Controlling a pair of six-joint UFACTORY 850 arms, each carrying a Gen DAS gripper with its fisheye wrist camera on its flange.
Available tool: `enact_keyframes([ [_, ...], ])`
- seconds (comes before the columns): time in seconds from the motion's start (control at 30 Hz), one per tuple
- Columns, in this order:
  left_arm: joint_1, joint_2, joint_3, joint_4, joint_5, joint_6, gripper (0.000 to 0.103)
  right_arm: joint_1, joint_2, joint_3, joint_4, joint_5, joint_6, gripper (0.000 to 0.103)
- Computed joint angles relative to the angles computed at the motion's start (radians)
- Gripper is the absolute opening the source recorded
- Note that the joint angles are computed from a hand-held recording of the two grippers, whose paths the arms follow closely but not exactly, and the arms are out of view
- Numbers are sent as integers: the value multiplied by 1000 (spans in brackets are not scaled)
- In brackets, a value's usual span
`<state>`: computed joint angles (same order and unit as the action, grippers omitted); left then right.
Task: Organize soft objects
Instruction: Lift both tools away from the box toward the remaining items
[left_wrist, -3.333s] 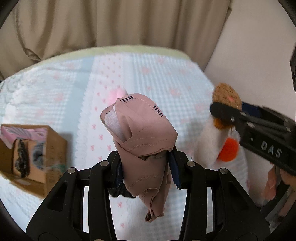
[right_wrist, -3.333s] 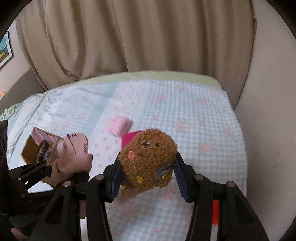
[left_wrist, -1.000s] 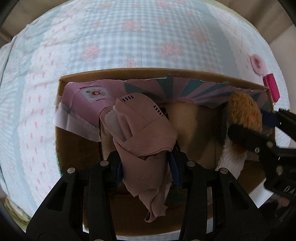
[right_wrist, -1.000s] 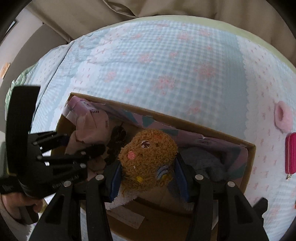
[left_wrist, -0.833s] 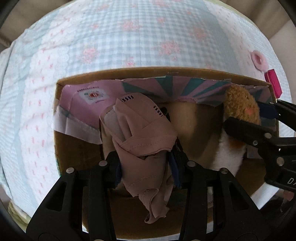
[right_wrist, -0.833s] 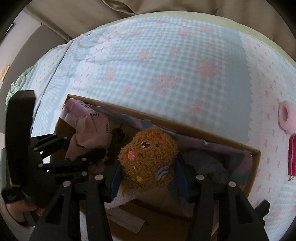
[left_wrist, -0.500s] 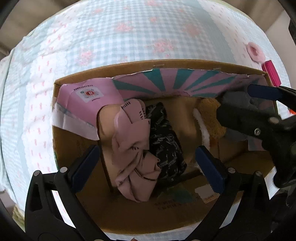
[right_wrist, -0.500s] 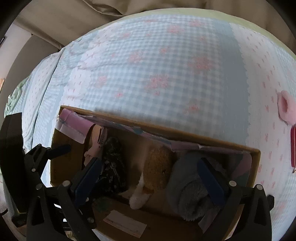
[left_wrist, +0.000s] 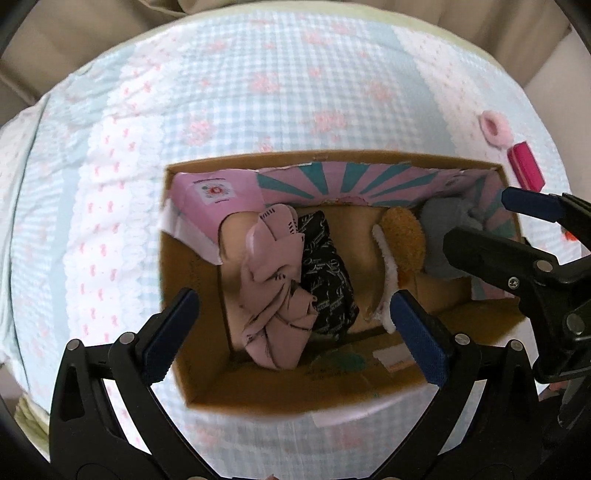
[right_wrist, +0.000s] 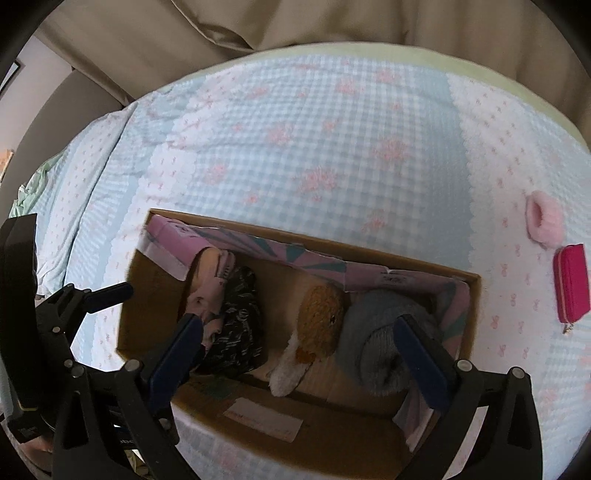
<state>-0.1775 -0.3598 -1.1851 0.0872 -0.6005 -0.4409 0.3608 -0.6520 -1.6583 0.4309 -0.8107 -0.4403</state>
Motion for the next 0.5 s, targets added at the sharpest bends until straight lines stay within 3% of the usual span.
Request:
enact_keyframes([
  [0.5,-45,278,125,141,-21,-188,103,25,292,180,-80,129,133,103],
])
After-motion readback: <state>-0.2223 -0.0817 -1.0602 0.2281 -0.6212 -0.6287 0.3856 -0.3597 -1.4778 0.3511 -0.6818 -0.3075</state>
